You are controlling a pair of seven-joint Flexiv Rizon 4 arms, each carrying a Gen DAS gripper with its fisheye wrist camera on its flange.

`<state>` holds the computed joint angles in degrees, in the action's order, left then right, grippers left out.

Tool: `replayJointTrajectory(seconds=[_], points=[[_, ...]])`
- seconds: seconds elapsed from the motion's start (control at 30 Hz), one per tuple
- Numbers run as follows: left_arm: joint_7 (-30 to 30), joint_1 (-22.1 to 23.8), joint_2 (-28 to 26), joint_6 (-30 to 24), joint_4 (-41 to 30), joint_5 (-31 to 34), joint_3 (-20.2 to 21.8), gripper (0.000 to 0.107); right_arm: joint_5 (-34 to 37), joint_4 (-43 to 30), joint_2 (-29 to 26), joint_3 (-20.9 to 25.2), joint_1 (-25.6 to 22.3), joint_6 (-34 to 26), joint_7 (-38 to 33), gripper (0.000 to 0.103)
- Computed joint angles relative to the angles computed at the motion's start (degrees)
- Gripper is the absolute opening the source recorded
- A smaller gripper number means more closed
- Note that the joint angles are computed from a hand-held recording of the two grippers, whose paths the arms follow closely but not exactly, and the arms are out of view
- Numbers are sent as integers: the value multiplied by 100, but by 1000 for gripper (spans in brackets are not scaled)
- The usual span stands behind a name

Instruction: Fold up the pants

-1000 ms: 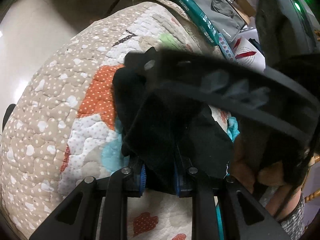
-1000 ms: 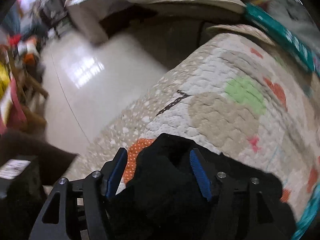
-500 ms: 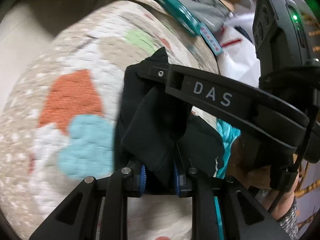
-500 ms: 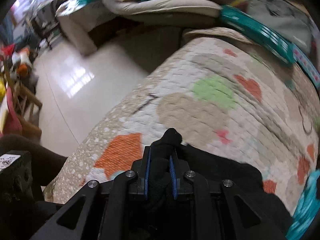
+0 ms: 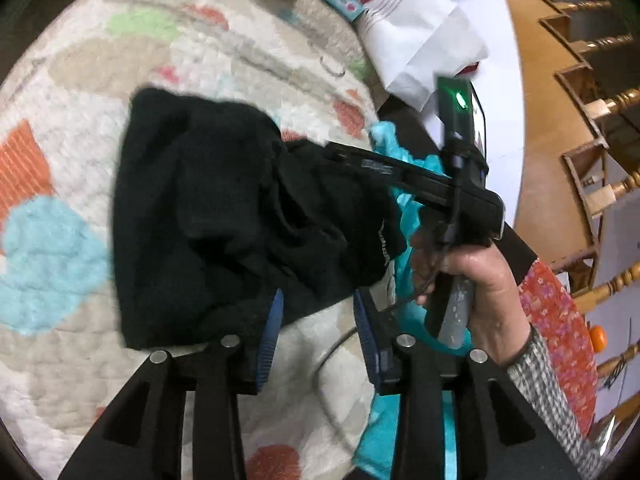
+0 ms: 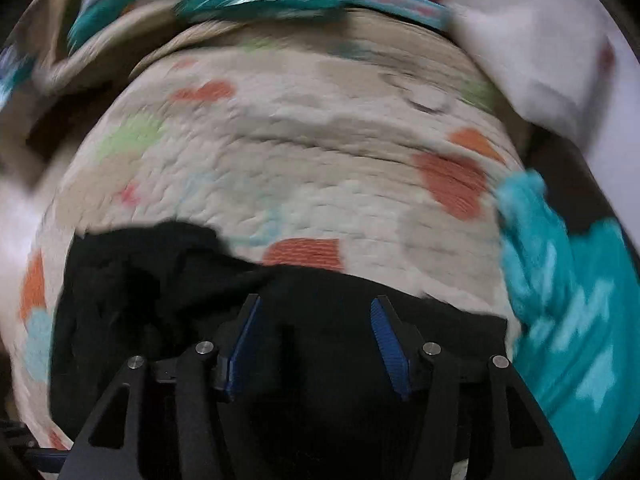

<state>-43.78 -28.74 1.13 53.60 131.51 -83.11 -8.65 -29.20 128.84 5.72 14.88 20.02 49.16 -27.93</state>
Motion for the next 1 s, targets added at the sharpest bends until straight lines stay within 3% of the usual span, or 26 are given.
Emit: replayJointTrajectory(seconds=[0.1,0.23,0.3,0.33,0.37,0.43,0.5,0.53,0.57,0.7,0.9,1.0], points=[[-74,110,-13,341,14,-92,92,41,455,191,169,-14,-10,1157,46,61],[-135,276,-190,886,-17,-145,136,41,767,153,-47,170,269,1900,-292,59],[-43,298,-290,1092,-48,-260,114,41,1482,57,-349,239,567,2415,-828,57],[17,313,-319,1115,-19,-378,120,41,1454,53,-483,256,617,2468,-812,57],[39,338,-350,1117,2,-440,130,41,1052,-10,-595,259,653,2190,-565,56],[48,383,-400,1085,50,-521,146,41,-437,-218,-797,7,1070,929,63,56],[18,442,-414,1009,86,-499,173,41,-747,-350,-1030,199,1032,584,152,52],[14,474,-401,948,113,-530,189,41,-657,-333,-1025,178,1049,542,184,21],[39,492,-502,949,20,-587,160,41,-629,-290,-970,163,1063,497,440,10],[215,486,-514,885,-43,-813,118,41,-605,153,-391,144,856,543,1345,8],[163,530,-569,438,-121,-808,108,41,271,485,300,313,553,-768,1986,8],[180,521,-568,281,-107,-738,92,41,276,624,588,395,394,-1220,2661,9]])
